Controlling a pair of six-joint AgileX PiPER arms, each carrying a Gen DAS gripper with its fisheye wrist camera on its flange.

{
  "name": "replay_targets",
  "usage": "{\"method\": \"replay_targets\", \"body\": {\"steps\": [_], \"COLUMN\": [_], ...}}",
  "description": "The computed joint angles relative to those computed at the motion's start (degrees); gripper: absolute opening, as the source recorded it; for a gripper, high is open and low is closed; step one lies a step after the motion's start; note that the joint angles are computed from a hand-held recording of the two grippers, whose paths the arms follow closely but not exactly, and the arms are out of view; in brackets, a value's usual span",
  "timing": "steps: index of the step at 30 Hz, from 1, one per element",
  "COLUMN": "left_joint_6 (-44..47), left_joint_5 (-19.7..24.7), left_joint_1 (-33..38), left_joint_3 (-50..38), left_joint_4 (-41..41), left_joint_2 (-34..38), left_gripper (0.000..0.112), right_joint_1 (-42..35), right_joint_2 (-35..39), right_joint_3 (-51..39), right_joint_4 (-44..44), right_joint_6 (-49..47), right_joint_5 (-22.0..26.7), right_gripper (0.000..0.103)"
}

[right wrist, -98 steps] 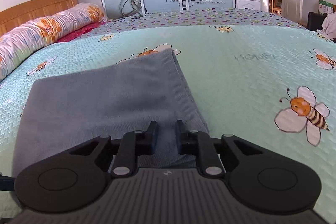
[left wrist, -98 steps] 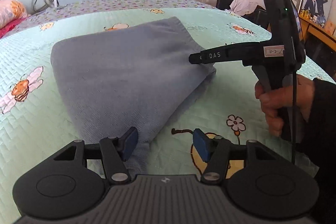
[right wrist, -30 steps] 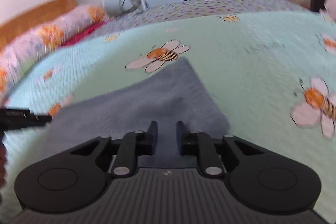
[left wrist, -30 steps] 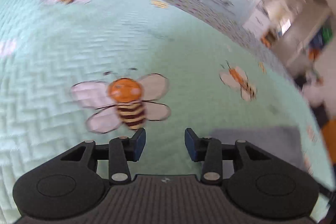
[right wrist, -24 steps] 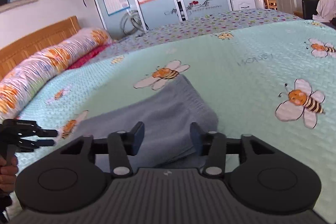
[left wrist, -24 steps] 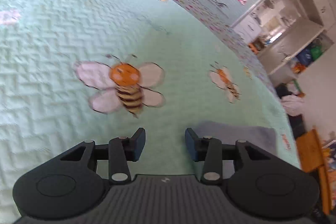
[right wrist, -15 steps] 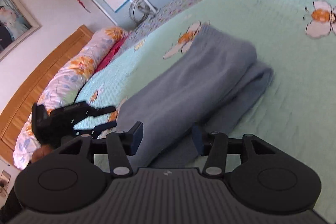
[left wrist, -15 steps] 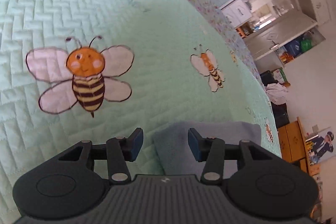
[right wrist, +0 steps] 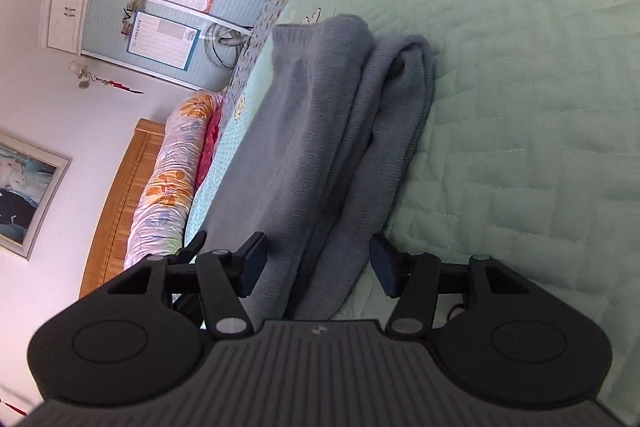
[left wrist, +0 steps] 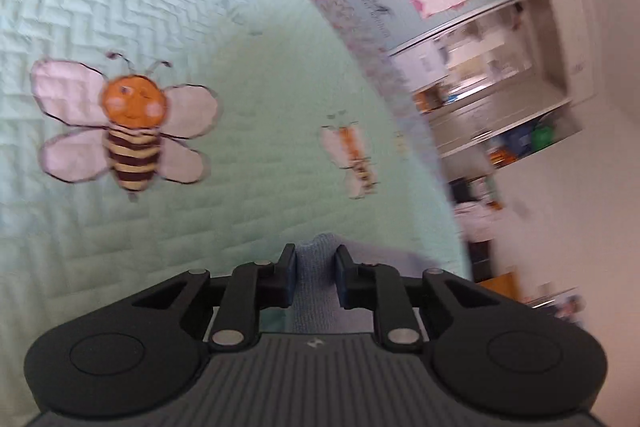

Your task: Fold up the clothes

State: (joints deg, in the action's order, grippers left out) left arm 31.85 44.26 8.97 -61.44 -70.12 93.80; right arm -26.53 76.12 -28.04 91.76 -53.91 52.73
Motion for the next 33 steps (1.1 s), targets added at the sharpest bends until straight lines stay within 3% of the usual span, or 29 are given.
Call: {"method": "replay_targets", "body": {"steps": [2,4,9,14,20,26,28,30,33], "left_joint_6": [-2.0,-0.03,1.45,2.6,2.06,2.26,2.84,2.94,3.11], "left_joint_5": [2.73,6.35,6.2,5.51,-0.14,-3.1,-2.96,-3.08,-3.06], "left_joint_1": [1.45,4.78,5.37,2.57,-3.74,-7.05,-6.78,-6.9,-7.12], "left_joint_3": [-0.71,1.86,6.11,10.37,11.5,11.61,11.71,11.81,11.82], "left_joint_4": [0.03,-5.95,-2.11,0.55,4.46,6.29,5.37,5.31,5.6], "left_joint_2": [4.3,5.45,-2.01,-7.1,-9.61,-9.78,-9.35,-9.5,-9.77], "left_gripper": [0.041,0.046,0.072,0.072,0.072,0.073,0.074,0.074,0.074], "right_joint_1": [-1.3,-2.6,-7.54,-7.54,1.55,3.37,3.94,3.68,2.18], "right_joint_2": [-0.36,-1.26,-2.27,-2.24,0.63,7.04,7.63,8.45,7.92], "right_joint_3": [0.56,0.05,-1.89,-4.67,-12.64,-15.23,-15.25,-15.74,-14.85], "right_joint_4": [0.3,-0.7,-2.63,0.04,-4.23,-0.9,-0.5,-1.74,-2.02], "right_joint_6": [-0.3,0.83,2.49,0.81,2.49,4.29,4.75,6.06,6.75], "right_joint_5": [0.48,-0.13,-0.57,-2.16,-11.48,-12.47,-13.49,-13.59,-12.22], "right_gripper": [0.057,0.058,0.067,0.067,0.066,0.056,0.047,0.019,0.015]}}
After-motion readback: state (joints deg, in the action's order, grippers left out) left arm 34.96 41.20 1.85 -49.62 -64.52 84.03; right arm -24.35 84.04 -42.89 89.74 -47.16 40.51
